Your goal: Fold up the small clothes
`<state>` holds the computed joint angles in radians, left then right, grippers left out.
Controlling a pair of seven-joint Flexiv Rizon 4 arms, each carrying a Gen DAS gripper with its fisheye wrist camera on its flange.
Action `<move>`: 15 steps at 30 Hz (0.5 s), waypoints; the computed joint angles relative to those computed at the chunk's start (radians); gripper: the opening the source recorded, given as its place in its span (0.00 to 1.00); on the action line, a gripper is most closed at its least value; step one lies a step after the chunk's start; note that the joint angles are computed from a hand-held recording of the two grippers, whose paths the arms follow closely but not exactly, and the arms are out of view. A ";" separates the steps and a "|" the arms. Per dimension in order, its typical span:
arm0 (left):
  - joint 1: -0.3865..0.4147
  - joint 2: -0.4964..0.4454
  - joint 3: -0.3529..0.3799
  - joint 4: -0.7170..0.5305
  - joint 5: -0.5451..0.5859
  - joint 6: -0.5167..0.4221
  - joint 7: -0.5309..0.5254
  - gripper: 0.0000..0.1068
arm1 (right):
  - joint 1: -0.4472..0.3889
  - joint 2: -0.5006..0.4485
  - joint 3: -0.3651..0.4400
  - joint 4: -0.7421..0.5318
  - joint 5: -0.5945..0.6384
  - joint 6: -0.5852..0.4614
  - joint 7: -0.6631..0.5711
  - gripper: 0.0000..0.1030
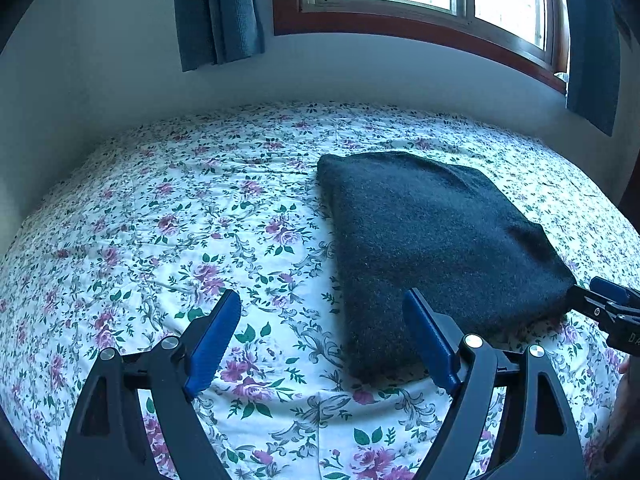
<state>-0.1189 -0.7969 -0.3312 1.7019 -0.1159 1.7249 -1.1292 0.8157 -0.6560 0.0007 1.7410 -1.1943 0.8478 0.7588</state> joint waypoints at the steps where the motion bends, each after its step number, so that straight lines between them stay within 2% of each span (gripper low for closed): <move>1: -0.001 0.001 0.002 0.001 -0.001 0.002 -0.002 0.77 | 0.000 -0.001 0.001 -0.001 0.002 -0.001 -0.002 0.88; 15: -0.009 0.005 0.015 0.000 -0.004 0.011 -0.023 0.77 | 0.000 -0.005 -0.001 -0.001 0.011 0.002 -0.005 0.88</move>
